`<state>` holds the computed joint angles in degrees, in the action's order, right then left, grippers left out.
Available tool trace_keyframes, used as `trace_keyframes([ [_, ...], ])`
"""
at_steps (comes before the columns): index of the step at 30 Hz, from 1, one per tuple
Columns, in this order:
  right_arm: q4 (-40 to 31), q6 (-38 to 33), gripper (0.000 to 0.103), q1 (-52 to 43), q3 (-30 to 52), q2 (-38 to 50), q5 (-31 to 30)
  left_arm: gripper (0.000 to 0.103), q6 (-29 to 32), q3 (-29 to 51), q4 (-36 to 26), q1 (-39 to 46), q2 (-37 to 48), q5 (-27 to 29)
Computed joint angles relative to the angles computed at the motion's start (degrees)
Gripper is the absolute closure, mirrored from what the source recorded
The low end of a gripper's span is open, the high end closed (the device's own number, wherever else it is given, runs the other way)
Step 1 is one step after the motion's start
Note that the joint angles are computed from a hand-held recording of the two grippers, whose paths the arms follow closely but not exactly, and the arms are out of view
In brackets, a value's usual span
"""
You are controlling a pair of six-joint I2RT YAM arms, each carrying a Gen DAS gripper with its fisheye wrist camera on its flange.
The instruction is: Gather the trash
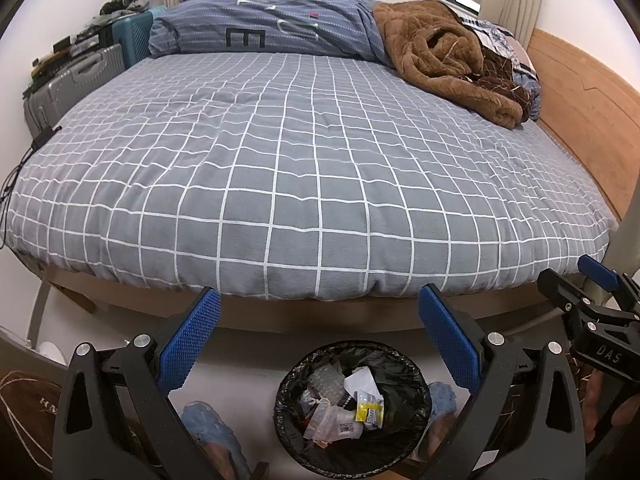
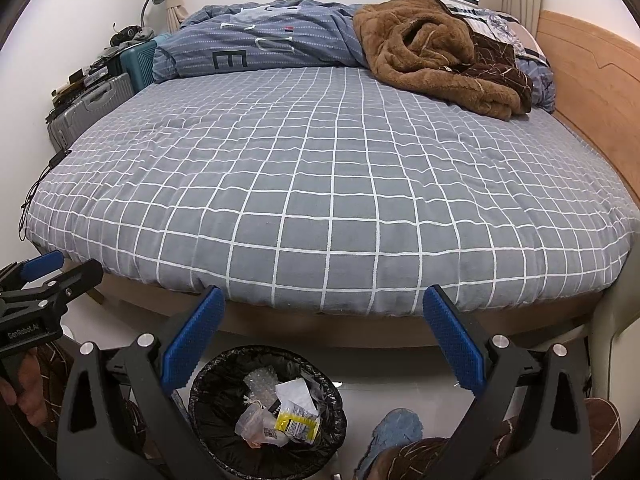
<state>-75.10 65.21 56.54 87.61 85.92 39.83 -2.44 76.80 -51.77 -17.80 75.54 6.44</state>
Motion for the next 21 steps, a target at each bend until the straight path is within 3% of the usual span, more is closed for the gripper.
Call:
trace_keyframes([
  [21,0.5,0.5,0.008,-0.4,-0.1,1.0,-0.4,0.006,0.6,0.0,0.2,-0.3,0.8,-3.2],
])
